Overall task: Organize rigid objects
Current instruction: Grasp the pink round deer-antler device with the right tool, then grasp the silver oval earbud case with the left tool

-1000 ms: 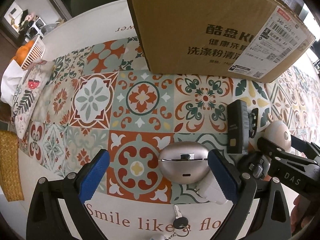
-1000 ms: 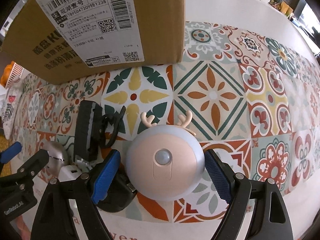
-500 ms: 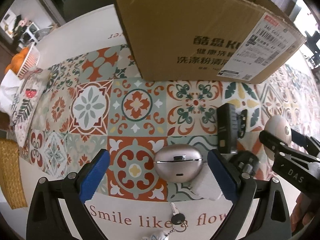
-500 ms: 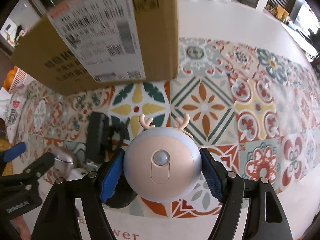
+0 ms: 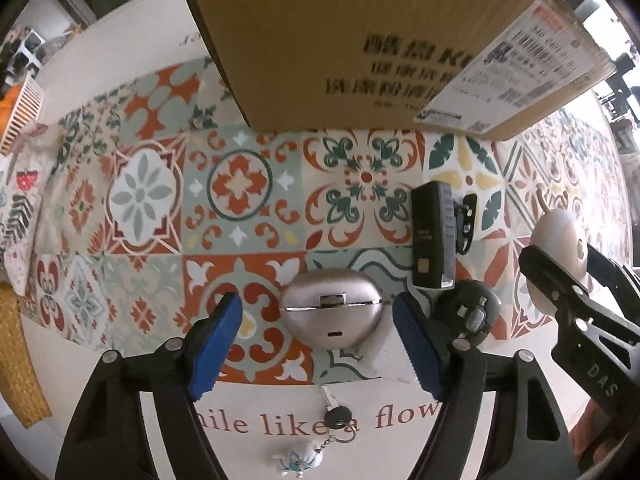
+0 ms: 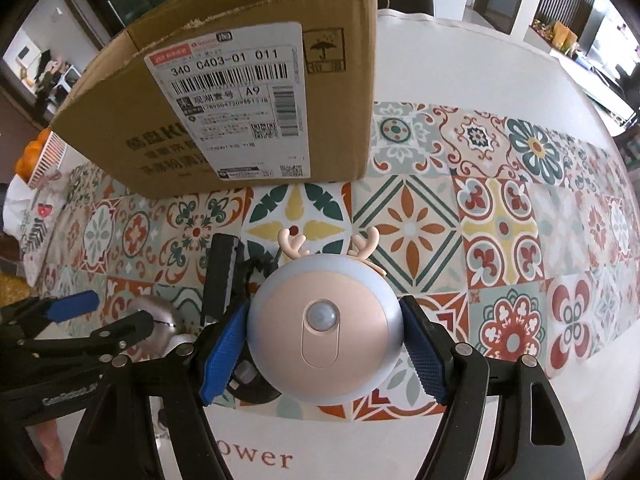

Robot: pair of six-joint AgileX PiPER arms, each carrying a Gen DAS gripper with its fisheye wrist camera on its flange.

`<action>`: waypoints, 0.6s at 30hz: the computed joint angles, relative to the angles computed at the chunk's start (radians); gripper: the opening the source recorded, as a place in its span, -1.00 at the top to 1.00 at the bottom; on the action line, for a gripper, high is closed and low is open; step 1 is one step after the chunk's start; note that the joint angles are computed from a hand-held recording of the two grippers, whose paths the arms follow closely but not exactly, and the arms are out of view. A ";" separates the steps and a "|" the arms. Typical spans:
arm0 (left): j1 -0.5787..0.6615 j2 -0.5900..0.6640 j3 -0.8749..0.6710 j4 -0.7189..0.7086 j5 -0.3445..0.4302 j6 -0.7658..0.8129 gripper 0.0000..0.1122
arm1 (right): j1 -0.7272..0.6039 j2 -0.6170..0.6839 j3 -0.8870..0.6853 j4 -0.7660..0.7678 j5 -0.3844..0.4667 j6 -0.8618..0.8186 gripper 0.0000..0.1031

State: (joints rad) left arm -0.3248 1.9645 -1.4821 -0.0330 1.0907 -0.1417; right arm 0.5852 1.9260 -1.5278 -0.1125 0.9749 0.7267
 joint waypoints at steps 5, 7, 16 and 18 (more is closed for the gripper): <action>-0.009 0.029 -0.012 -0.016 0.003 -0.004 -0.33 | -0.009 0.001 0.014 0.007 0.002 -0.010 -0.44; -0.012 0.041 -0.019 -0.025 0.003 -0.010 -0.33 | -0.017 -0.001 0.022 0.017 -0.004 -0.018 -0.44; -0.019 0.073 -0.017 -0.005 -0.009 -0.052 -0.16 | -0.026 0.022 0.004 0.026 0.002 -0.040 -0.44; -0.022 0.081 -0.013 -0.004 -0.019 -0.064 -0.16 | -0.023 0.032 -0.005 0.026 0.006 -0.043 -0.44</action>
